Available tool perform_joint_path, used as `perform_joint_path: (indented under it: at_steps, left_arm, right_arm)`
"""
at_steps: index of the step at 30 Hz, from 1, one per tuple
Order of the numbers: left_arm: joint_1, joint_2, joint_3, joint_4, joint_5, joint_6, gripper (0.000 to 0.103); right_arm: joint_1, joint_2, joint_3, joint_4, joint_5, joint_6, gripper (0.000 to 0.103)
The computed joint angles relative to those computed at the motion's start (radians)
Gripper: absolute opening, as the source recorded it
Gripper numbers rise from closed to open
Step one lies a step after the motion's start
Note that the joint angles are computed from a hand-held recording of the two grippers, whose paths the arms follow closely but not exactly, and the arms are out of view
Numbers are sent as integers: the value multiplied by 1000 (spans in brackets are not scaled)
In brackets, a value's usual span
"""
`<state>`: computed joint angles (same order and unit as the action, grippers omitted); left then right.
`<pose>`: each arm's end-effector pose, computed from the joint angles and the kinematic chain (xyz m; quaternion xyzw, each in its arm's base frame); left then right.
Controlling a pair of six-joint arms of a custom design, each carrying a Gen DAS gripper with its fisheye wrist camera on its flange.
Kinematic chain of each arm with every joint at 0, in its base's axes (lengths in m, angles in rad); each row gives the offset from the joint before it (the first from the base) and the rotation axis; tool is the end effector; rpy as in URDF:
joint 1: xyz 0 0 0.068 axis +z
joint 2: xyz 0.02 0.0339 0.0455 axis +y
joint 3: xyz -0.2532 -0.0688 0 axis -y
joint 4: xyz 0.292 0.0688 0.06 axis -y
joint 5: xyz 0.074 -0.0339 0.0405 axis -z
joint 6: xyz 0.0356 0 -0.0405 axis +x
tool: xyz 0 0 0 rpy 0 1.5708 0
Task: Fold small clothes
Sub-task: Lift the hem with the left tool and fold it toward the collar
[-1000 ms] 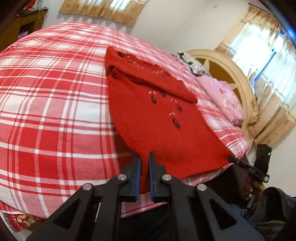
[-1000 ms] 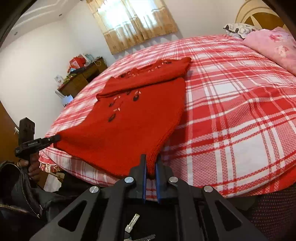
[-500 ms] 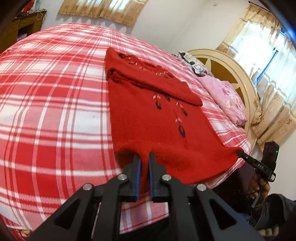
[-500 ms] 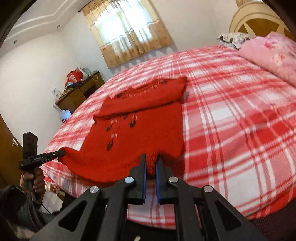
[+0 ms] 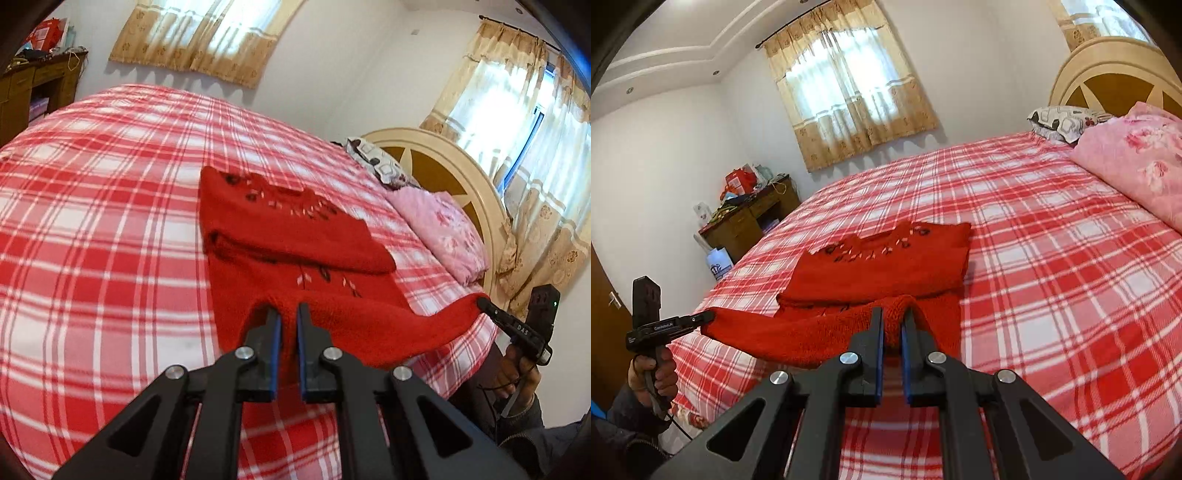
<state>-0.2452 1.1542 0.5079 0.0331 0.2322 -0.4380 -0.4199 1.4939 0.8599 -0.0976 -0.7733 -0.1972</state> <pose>0.2654 -0.0749 0.1546 -0.0317 0.8826 -0.2502 0.3967 0.3255 -0.1181 0.1749 -0.0587 0.8577 0.2135 0.4641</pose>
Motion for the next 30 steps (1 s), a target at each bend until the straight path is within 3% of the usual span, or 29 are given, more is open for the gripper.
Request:
perform_joint_path:
  at_steps: [16, 30]
  left_arm:
    - [59, 181, 216, 5, 23, 19, 8]
    - [110, 460, 509, -30, 21, 13, 8]
  right_arm:
    - [111, 123, 243, 51, 82, 110, 7]
    - [212, 428, 589, -20, 230, 134, 7]
